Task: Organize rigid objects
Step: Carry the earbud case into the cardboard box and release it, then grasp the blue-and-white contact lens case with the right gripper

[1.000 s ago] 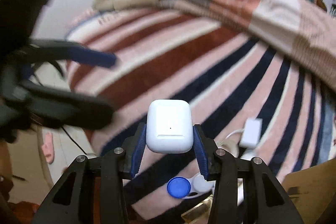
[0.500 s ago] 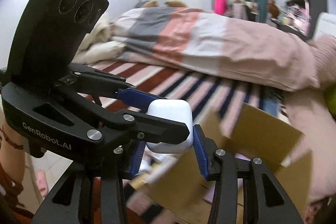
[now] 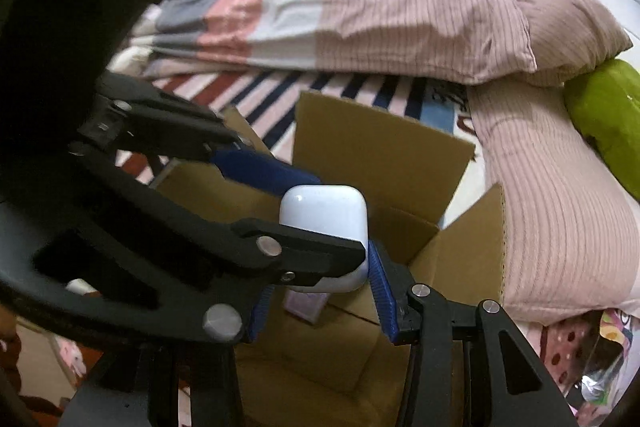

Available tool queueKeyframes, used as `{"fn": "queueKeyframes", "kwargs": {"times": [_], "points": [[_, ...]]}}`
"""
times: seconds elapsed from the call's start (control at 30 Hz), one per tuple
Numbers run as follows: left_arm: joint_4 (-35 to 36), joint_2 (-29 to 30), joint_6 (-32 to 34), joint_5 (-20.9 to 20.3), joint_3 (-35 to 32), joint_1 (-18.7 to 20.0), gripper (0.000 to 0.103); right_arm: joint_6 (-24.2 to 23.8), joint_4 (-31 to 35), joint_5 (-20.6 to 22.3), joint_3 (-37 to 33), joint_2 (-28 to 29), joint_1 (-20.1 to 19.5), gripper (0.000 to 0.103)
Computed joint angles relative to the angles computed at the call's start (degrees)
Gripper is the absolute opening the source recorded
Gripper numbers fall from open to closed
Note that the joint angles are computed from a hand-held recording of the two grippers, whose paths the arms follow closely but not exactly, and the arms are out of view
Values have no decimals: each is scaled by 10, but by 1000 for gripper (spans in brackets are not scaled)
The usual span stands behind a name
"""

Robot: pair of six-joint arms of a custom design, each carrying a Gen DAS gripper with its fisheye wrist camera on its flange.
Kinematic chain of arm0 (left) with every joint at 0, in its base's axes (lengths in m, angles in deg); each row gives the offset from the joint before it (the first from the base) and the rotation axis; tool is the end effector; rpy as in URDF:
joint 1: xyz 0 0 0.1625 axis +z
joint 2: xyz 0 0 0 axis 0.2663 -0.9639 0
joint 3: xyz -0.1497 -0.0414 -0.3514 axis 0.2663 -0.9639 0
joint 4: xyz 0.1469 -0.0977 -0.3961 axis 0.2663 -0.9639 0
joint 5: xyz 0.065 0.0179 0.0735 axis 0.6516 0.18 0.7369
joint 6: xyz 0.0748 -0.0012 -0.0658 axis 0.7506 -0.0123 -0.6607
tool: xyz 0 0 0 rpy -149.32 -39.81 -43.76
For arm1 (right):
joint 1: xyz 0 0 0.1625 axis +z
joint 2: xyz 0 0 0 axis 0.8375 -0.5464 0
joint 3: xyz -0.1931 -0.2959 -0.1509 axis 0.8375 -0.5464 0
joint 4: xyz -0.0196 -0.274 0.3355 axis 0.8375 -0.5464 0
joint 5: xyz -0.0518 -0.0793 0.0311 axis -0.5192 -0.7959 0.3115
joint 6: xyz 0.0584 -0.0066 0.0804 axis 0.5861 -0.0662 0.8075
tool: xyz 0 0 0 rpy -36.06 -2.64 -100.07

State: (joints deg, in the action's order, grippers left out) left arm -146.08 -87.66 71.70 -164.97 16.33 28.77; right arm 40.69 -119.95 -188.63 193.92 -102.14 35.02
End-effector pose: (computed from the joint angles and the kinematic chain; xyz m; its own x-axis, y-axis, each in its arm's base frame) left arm -0.4602 -0.6406 -0.0484 -0.3410 0.9397 0.0275 0.9265 0.3310 0.1791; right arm 0.0859 -0.5221 0.3090 -0.7116 0.1540 0.6855 -0.3109 0.8059 -0.5038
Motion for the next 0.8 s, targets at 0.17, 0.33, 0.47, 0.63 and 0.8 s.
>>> {"fn": "queueKeyframes", "kwargs": {"times": [0.17, 0.33, 0.47, 0.63, 0.8], "points": [[-38, -30, 6, 16, 36, 3, 75, 4, 3, -1, 0, 0, -3, 47], [-85, -84, 6, 20, 83, 17, 76, -7, -21, 1, -2, 10, 14, 49], [-147, -136, 4, 48, 131, 35, 77, -24, -41, 33, -7, 29, 42, 49], [-210, -192, -2, 97, 186, 71, 78, -43, -27, 96, -33, 74, 73, 49], [-258, -227, 0, 123, 237, 111, 78, -55, 25, 151, -70, 138, 85, 49]]}}
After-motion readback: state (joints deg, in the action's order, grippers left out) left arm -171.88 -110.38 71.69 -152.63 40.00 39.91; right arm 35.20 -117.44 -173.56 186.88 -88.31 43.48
